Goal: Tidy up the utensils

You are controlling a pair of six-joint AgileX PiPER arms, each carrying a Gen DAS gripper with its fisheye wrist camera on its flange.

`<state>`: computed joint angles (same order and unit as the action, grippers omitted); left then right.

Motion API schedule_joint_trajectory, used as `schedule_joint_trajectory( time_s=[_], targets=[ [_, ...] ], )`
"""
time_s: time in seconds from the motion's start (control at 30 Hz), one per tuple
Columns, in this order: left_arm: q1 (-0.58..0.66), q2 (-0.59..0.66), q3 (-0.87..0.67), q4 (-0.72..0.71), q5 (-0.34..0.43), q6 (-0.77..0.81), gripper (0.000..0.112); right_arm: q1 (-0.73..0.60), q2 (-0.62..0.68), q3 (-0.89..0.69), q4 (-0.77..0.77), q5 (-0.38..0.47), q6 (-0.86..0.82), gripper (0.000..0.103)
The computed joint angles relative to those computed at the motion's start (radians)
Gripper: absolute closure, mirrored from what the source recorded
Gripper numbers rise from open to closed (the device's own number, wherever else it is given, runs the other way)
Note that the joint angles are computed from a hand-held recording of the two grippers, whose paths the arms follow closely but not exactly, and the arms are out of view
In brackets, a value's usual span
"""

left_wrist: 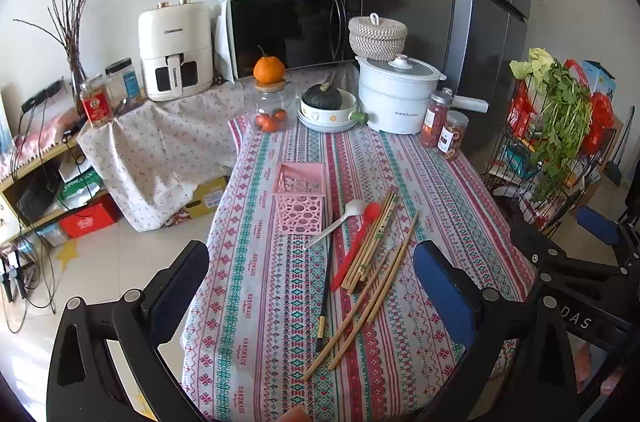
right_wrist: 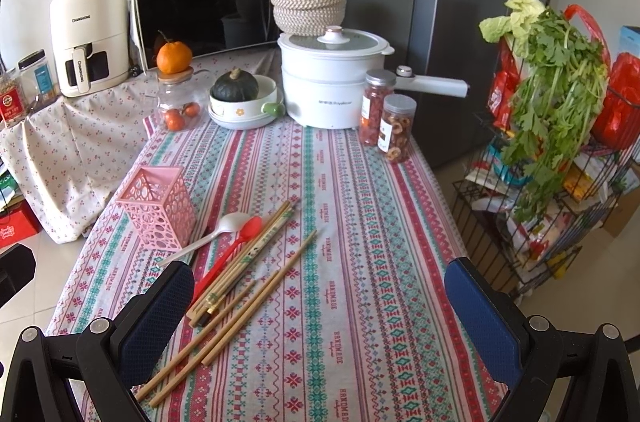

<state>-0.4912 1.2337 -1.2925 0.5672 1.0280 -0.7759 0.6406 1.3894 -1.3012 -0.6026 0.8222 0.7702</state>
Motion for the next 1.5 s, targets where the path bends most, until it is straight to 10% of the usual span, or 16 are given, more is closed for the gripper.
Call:
schedule_joint_trajectory(
  time_s=[0.87, 1.13, 1.5],
  targets=[
    [0.072, 0.069, 0.012, -0.011, -0.077, 0.028, 0.009, -0.073, 0.04, -0.018, 0.125, -0.049, -0.103, 0.0],
    [0.25, 0.231, -0.053, -0.263, -0.169, 0.285, 0.009, -0.18, 0.153, -0.079, 0.26, -0.089, -0.196, 0.0],
    [0.334, 0.542, -0.422, -0.557, 0.017, 0.594, 0.01, -0.321, 0.491, -0.57, 0.524, 0.214, -0.415, 0.0]
  ],
)
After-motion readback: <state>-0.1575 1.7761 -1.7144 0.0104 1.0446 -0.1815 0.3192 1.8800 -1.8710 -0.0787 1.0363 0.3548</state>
